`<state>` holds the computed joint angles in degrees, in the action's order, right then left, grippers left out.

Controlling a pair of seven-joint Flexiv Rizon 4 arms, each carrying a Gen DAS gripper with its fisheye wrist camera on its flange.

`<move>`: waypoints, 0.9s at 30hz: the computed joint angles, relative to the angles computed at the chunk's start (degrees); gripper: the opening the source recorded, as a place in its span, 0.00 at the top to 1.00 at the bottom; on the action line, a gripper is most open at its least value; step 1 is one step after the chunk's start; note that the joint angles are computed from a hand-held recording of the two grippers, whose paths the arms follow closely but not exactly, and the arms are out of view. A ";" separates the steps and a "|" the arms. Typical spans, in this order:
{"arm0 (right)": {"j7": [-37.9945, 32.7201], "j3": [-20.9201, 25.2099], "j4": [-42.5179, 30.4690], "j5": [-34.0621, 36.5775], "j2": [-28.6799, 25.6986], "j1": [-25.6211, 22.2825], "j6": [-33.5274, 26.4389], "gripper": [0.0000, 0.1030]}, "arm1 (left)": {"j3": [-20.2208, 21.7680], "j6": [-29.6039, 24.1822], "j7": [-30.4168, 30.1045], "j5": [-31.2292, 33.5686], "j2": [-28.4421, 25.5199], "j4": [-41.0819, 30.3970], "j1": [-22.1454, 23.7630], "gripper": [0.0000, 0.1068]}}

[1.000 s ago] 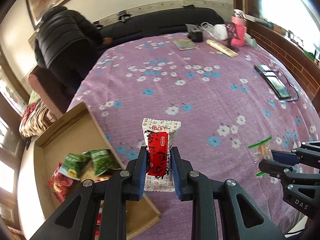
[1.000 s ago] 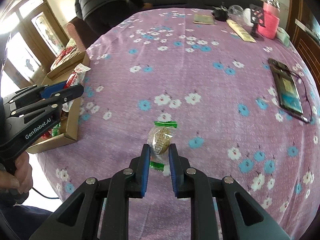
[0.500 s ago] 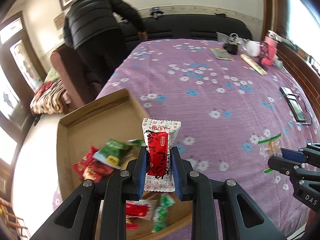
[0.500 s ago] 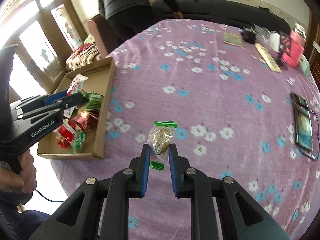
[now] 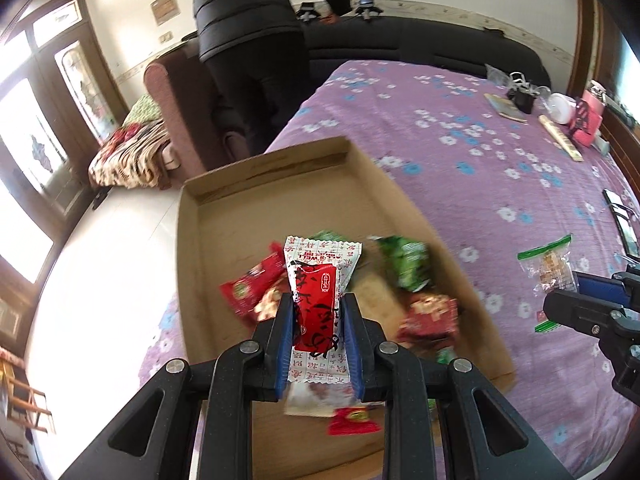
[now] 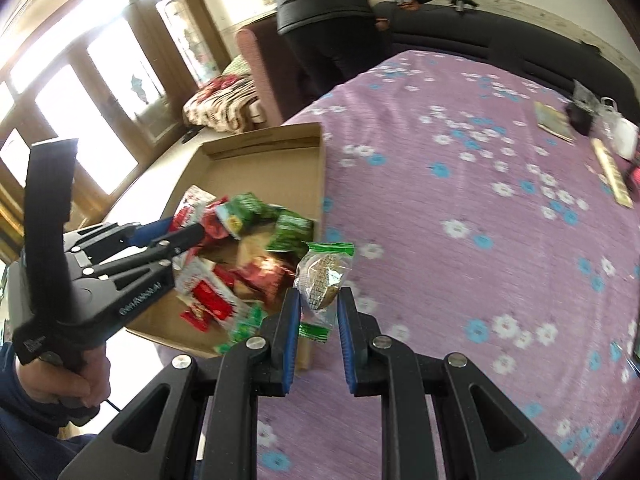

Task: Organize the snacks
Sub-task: 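Carry the white-red sachet and clear packet over the cardboard tray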

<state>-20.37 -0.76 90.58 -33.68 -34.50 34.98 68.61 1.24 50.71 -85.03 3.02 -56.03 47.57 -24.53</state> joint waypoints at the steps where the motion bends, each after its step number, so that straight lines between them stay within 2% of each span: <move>1: -0.85 0.58 -1.13 0.38 -0.72 -0.18 -0.34 0.82 | 0.14 -0.37 -0.07 -0.03 -0.16 -0.17 0.18 0.77; 12: -12.78 5.45 -14.89 9.15 -9.45 -1.17 -5.73 0.82 | 0.26 -4.00 0.77 -0.23 -2.75 -3.76 1.40 0.77; 21: -17.13 5.41 -21.93 13.74 -13.53 -0.71 -9.93 0.82 | -0.06 -5.77 1.98 -0.62 -4.92 -7.07 1.69 0.77; 27: -17.96 4.65 -23.18 14.62 -14.19 -0.19 -10.66 0.82 | -0.11 -5.54 2.50 -0.79 -5.22 -7.37 1.69 0.77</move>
